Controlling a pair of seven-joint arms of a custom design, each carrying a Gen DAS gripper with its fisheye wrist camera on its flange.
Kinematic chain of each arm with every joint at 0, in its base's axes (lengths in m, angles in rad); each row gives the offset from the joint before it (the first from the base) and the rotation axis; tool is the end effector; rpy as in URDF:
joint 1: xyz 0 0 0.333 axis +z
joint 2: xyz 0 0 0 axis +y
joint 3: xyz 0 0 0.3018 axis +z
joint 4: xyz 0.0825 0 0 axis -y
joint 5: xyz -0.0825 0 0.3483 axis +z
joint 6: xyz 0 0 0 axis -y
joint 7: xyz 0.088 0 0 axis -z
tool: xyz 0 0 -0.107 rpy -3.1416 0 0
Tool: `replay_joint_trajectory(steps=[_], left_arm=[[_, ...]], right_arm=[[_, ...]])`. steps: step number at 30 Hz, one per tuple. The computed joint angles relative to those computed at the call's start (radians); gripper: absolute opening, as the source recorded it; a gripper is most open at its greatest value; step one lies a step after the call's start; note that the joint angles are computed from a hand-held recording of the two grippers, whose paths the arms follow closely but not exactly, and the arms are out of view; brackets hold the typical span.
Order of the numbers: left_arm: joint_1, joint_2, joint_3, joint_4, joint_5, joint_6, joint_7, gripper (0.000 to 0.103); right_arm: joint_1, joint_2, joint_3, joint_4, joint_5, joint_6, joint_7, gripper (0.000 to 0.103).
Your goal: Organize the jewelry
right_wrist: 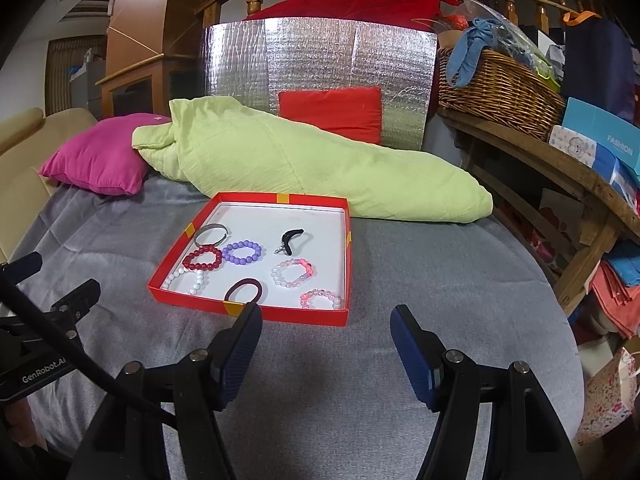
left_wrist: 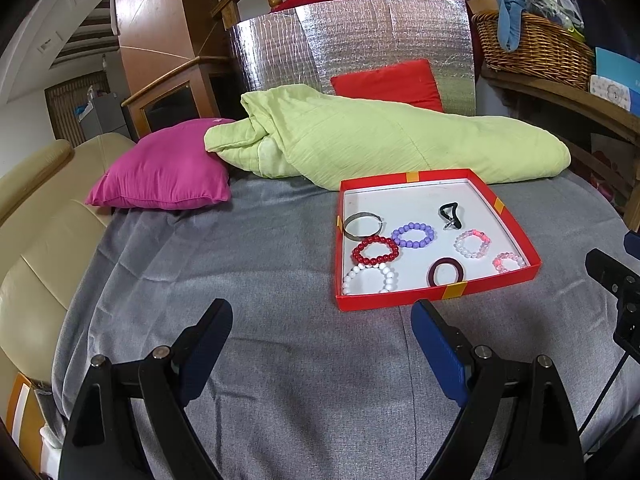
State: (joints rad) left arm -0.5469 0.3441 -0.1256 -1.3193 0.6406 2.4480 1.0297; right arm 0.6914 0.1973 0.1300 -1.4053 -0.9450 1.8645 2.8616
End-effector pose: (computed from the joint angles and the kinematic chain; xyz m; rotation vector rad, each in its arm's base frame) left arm 0.5359 -0.4041 0.6272 -1.2602 1.9772 -0.8237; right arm 0.4637 0.3933 0.6347 -1.4448 1.9808 -1.0748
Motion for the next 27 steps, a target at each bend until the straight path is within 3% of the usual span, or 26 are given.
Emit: replay_joint_trajectory(steps=[27], left_arm=[[0.008,0.014,0.006,-0.003,-0.043,0.03,0.031,0.091]], right_arm=[[0.028,0.05,-0.024,0.061,0.008,-0.027,-0.035,0.071]])
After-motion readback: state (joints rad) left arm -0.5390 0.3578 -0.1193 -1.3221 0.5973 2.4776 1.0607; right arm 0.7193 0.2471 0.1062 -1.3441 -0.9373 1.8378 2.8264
